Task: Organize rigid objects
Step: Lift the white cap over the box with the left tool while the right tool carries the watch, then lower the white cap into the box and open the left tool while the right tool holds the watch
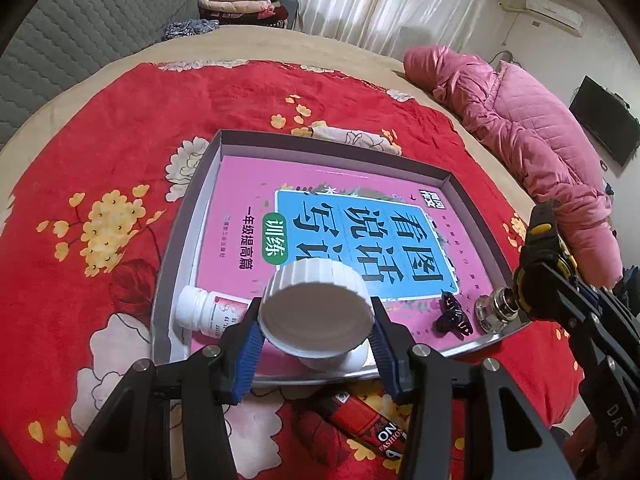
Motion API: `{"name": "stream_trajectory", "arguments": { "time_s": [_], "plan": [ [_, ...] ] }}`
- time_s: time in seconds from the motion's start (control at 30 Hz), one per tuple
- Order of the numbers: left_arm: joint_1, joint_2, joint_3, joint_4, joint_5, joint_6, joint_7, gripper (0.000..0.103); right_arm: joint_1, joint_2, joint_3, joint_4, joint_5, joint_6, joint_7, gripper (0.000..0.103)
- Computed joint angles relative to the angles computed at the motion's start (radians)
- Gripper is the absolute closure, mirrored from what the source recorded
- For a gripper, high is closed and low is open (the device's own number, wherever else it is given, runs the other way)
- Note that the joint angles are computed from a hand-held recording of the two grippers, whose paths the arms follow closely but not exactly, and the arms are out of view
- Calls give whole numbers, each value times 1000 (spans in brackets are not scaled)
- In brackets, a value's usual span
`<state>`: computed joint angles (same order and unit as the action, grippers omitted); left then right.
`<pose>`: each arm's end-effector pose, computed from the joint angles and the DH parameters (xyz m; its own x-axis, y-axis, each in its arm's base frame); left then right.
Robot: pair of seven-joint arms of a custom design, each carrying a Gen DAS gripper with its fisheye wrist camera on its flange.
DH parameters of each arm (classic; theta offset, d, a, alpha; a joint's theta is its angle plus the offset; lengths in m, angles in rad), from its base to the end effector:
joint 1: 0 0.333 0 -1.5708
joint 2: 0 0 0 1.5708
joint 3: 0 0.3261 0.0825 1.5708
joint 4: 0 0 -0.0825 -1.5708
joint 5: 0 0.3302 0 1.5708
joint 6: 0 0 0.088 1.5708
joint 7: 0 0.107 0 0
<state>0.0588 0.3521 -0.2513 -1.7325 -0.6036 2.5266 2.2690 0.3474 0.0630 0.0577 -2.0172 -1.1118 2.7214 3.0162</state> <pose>0.6341 -0.0964 0.4651 -0.4793 -0.8382 0.2601 -0.7767 0.2672 -0.5703 0.4982 0.2487 0.5135 -0.1127 -0.9919 -0.0583 -0.5962 0.1144 -0.7946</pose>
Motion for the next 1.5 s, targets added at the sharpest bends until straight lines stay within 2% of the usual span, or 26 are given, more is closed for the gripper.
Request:
{"name": "stream_trajectory", "arguments": {
  "time_s": [0.27, 0.7, 1.07, 1.5],
  "plan": [
    [6, 9, 1, 11, 12, -15, 0, 53, 14, 61, -15, 52, 38, 6, -61, 86],
    [13, 25, -3, 29, 8, -37, 17, 53, 56, 167, -62, 121, 189, 42, -232, 86],
    [14, 35, -2, 46, 13, -52, 23, 53, 87, 189, -98, 121, 234, 62, -265, 86],
    [20, 44, -10, 53, -8, -51, 38, 53, 89, 210, -101, 124, 329, 71, -356, 86]
  ]
}}
